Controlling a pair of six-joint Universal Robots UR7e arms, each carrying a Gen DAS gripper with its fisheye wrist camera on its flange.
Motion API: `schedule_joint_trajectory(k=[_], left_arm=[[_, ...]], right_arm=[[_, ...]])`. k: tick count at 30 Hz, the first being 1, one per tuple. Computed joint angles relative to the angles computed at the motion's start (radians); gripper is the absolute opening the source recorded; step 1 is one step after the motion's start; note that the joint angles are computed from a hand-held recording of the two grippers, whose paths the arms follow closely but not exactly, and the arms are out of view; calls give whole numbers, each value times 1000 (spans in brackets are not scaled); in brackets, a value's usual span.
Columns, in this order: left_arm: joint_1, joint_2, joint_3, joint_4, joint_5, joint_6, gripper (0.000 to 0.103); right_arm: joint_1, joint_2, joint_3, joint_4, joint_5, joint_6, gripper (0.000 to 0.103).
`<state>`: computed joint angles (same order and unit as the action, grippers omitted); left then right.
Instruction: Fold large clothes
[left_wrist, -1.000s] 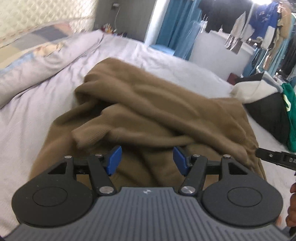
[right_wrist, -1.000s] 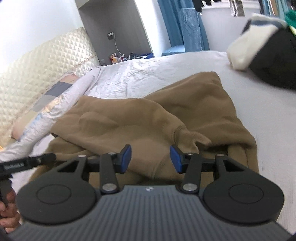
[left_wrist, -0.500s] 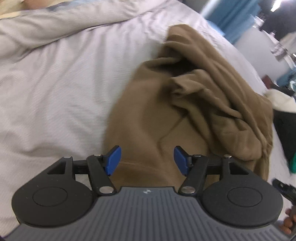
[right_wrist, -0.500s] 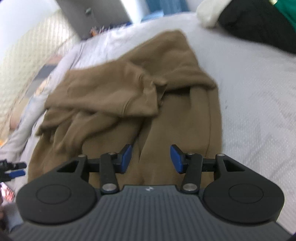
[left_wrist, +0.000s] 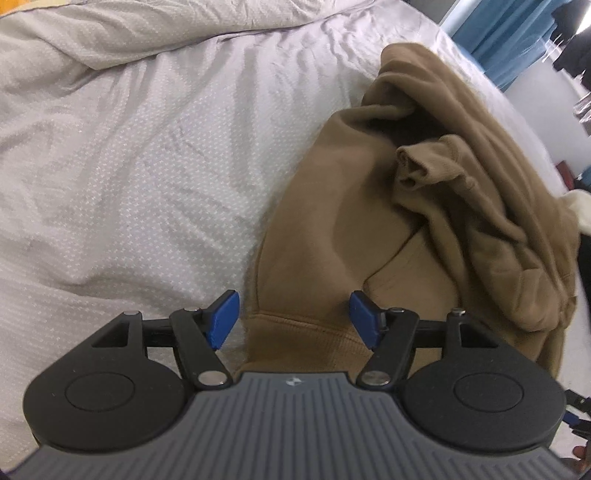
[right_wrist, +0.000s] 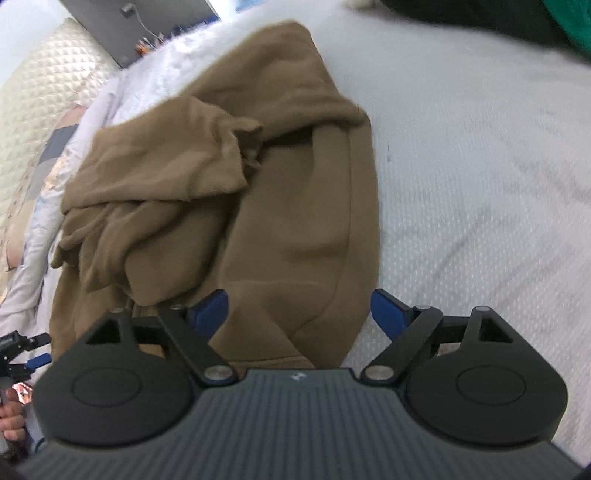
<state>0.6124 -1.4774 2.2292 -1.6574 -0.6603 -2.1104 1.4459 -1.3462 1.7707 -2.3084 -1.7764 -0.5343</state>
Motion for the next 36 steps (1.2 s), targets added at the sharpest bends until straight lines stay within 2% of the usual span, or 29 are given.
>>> schedule_joint_trajectory(k=[4, 7, 9, 13, 15, 19, 23, 25, 27, 28, 30, 32, 34, 36], left_arm=[[41, 36, -33, 0, -4, 49, 73], [83, 59, -52, -29, -20, 91, 73], [108, 67, -52, -80, -30, 122, 73], [158, 96, -66, -136, -45, 139, 75], [170, 105, -71, -145, -50, 143, 80], [188, 69, -32, -249, -75, 158, 81], [179, 86, -53, -214, -72, 167, 80], [169, 92, -55, -213, -63, 177, 71], [155, 96, -55, -211, -51, 179, 55], [144, 96, -53, -205, -42, 171, 51], [120, 95, -51, -182, -22, 155, 32], [88, 90, -43, -160, 6, 135, 24], [56, 78, -26, -151, 33, 105, 21], [30, 60, -3, -161, 45, 70, 21]], right_arm=[[7, 41, -16, 19, -36, 51, 86], [7, 66, -37, 78, -47, 91, 86], [5, 71, -26, 60, -63, 120, 92], [5, 80, -14, 54, -69, 127, 95], [4, 87, -10, 52, -71, 133, 95], [-14, 91, -15, 87, -5, 141, 96], [-65, 62, -10, 127, 178, 115, 96], [-83, 50, -15, 163, 240, 102, 96], [-90, 45, -23, 199, 270, 86, 96], [-84, 53, -32, 209, 258, 79, 96], [-65, 59, -28, 210, 196, 66, 95], [-38, 73, -26, 203, 118, 69, 95], [-9, 88, -14, 184, 11, 66, 91], [21, 96, 11, 129, -68, 42, 81]])
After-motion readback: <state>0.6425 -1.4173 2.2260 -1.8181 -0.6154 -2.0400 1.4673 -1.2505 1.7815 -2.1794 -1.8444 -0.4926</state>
